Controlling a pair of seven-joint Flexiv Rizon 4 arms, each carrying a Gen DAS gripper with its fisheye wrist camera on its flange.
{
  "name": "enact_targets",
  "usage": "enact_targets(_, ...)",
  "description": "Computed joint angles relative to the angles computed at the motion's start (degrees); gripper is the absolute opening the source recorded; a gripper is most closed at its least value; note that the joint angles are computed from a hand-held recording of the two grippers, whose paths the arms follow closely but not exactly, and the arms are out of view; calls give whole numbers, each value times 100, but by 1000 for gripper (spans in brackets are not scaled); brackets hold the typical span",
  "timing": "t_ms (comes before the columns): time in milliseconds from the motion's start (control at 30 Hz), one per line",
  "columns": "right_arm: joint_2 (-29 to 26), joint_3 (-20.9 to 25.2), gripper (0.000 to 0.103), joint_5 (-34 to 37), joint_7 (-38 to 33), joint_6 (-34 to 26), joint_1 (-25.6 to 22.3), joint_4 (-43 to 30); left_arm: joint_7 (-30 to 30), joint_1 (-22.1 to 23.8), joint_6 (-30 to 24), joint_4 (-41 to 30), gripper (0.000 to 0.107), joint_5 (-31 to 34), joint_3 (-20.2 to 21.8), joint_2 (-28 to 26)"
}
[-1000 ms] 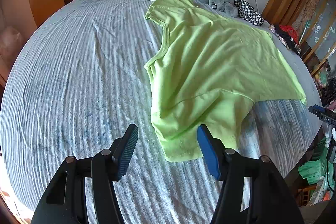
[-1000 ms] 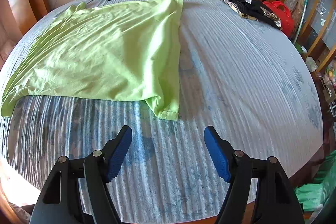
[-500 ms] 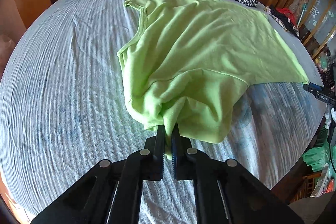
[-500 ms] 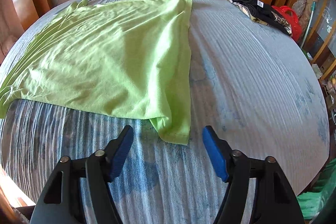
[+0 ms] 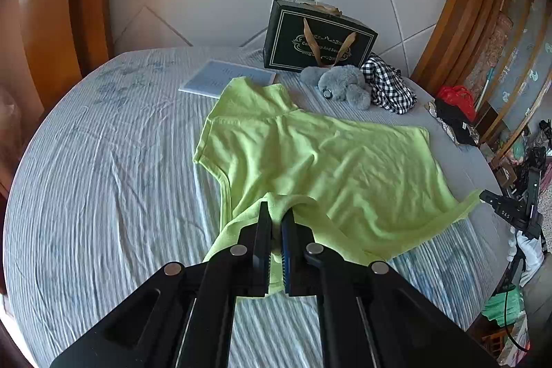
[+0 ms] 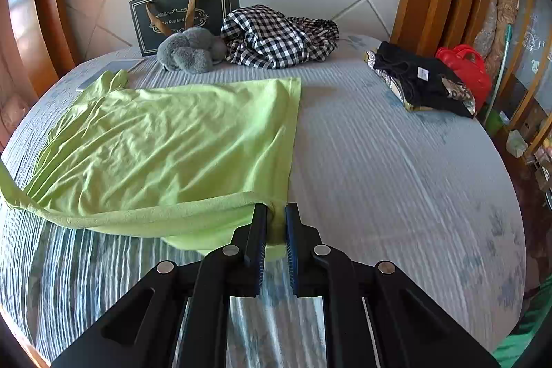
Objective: Fold clothes
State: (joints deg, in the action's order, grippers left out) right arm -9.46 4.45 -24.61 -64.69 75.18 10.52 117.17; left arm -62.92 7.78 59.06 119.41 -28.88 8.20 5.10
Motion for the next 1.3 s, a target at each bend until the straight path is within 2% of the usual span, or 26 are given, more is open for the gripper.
enact_targets(100, -532, 8, 10, 278, -345, -180, -32, -821, -183, 138, 56, -745, 3, 108, -144, -760)
enact_targets(233, -1400, 92, 10, 738, -883, -599, -113, -2168, -654, 329, -125, -2010, 3, 525, -289, -1869)
enact_targets(467, -2941, 209, 11, 1307, -1732, -2022, -95, -4576, -1672, 429, -1030, -4557, 5, 1397, -287, -3800)
enact_targets(533, -3140, 35, 26, 1306, -1604, -2231, 22, -4833, -1804, 507, -1352, -5106, 11, 1455, -346, -4208)
enact_targets(567, -3246, -34, 46, 1295, -1536, -2341, 67, -4971, -1812, 553, -1452, -5254, 15, 1463, -387, -4319)
enact_targets(600, -3355, -94, 53, 1280, -1468, -2455, 105, -5115, -1821, 583, -1494, -5324, 22, 1489, -404, -4372)
enact_targets(667, -3218, -109, 53, 1373, -1343, -2392, 80, -4890, -1683, 690, -1380, -5135, 38, 1422, -516, -4276)
enact_targets(700, -3094, -94, 53, 1437, -1284, -2315, 48, -4699, -1625, 719, -1298, -4938, 48, 1406, -527, -4148)
enact_targets(733, -2933, -82, 54, 1488, -1237, -2211, 14, -4452, -1551, 745, -1182, -4677, 51, 1373, -544, -3982)
enact_targets(967, -1652, 36, 71, 1722, -849, -1443, -179, -2396, -1052, 619, -604, -2202, 55, 1094, -457, -2434)
enact_targets(1067, -1352, 178, 72, 1888, -896, -1256, -299, -1864, -901, 502, -452, -1421, 55, 1002, -382, -2003)
enact_targets(1200, -1192, 294, 72, 2079, -1058, -1100, -381, -1535, -897, 352, -372, -847, 55, 868, -340, -1713)
enact_targets(1300, -1170, 376, 72, 2198, -1220, -1021, -395, -1463, -1073, 225, -145, -696, 55, 1029, -292, -1701)
